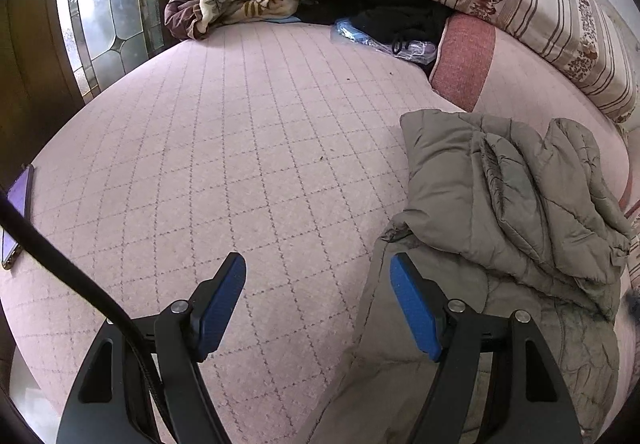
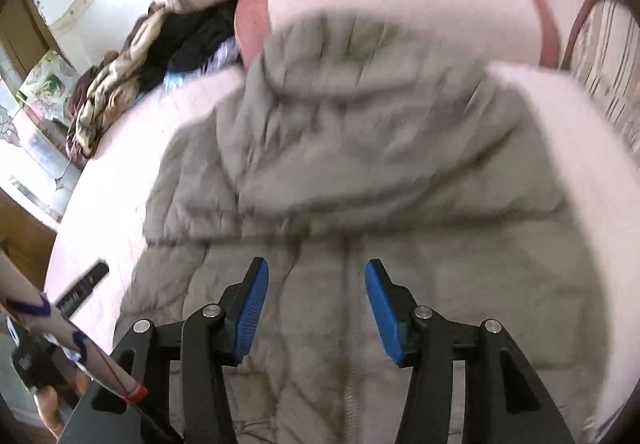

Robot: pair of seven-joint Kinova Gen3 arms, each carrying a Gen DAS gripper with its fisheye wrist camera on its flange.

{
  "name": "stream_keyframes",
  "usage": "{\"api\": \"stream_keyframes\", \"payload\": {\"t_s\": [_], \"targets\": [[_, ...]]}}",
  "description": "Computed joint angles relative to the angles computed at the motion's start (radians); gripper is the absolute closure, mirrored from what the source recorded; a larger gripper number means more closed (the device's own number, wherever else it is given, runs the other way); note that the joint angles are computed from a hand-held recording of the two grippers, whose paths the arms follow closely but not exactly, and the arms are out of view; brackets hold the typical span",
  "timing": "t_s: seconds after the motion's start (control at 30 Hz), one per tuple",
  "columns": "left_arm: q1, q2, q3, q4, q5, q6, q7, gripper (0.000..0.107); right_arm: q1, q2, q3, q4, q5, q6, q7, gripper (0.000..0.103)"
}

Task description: Fold large clothes

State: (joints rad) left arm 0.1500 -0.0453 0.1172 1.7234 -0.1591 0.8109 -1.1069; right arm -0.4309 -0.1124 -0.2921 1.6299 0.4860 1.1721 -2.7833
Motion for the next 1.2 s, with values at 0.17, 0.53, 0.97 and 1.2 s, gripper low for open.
{"api": "stream_keyframes", "payload": {"t_s": [0.17, 0.53, 0.97, 1.2], "targets": [[0.01, 0.009, 0.01, -0.005, -0.022, 0.007, 0.011, 0.034, -0.053, 0.151, 0.08, -0.214, 0.199, 0.145, 0.029, 0.047], [0.014, 0.027, -0.004, -0.021, -0.008, 0.01, -0.006, 0.034, -0.014, 0.327, 0.168, -0.109, 0.118, 0.089, -0.08, 0.047], [0.01, 0.021, -0.001, -0.01, -0.004, 0.009, -0.005, 0.034, -0.155, 0.346, 0.194, -0.314, 0.239, 0.165, 0.001, 0.047], [0.012, 0.021, 0.0, -0.007, -0.021, 0.005, 0.008, 0.034, -0.136, 0.485, 0.24, -0.382, 0.078, 0.118, 0.186, 0.043]]}}
